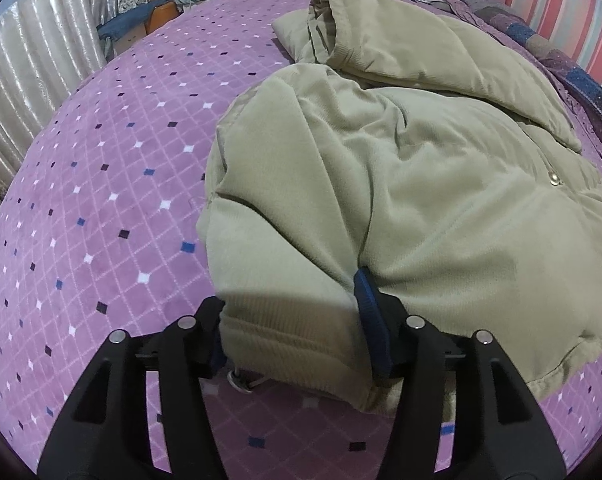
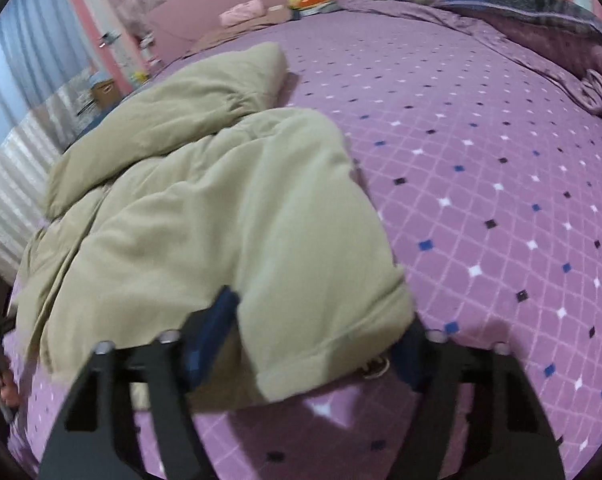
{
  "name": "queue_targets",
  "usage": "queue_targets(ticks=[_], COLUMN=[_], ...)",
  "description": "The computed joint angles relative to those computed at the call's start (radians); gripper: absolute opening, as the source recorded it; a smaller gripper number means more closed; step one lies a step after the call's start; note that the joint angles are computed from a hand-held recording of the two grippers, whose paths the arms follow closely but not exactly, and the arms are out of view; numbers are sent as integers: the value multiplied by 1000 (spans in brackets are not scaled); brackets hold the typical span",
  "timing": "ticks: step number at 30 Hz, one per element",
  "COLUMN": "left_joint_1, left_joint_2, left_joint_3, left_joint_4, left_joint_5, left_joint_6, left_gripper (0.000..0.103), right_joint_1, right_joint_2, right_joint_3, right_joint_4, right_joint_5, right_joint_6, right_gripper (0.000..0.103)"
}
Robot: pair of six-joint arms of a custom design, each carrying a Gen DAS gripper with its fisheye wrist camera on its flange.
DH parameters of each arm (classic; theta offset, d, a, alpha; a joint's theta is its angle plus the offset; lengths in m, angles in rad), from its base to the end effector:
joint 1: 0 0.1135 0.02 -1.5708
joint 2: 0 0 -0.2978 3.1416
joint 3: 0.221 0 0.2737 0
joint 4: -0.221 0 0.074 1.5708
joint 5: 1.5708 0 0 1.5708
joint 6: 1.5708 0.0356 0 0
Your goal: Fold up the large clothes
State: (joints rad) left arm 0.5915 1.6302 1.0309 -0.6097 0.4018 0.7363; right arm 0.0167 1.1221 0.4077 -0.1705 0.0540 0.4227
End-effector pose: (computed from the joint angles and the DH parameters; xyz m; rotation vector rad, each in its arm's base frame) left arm 0.2815 0.1723 0.2098 0.2859 2.5973 -0.1245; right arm 0.2013 0.0014 0.1674 0.5188 2.4027 0.1265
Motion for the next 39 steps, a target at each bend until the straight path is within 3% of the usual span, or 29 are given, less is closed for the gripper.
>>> queue_targets(ticks=[3,5,10,13,14,16,18,21,32,37,39], left_joint_1=[1,18,28,30,35,41,40,43,240,349,352], left_joint_2=[26,64,90,101,109,111,80,38,-1,15,4], left_joint_3=[19,52,64,82,90,95,74,44,109,174,183], left_joint_4=[-5,-25,-21,-42,-53,-72,-75,-68,-327,-489,-500], left_joint_5=[1,15,28,27,35,45,41,31,213,303,299], left_joint_6=[5,15,14,14,24,40,56,79,218,335,352], left_gripper=[65,70,76,75,68,58,43,29,16,14,14], right_joint_1=[-13,-15,4,44,48,62,83,134,290,327,347], right_joint_2=[-8,22,130,145,137,97,61,13,-394,-524,-533], right_joint_3=[9,27,67,82,80,70,70,79,23,44,66], right_joint_4=[-32,-43,-7,-11,-14,-31,-59,-112,-345,-435,-457], right_joint_5=[-56,-71,-57,-8,-3,14,36,81,157,165,184], right_joint_6=[-58,-86,-83,-64,-60,-47,-38,-18,109,157,159], right_gripper=[47,47,60,54,49,30,23,20,16,16,16])
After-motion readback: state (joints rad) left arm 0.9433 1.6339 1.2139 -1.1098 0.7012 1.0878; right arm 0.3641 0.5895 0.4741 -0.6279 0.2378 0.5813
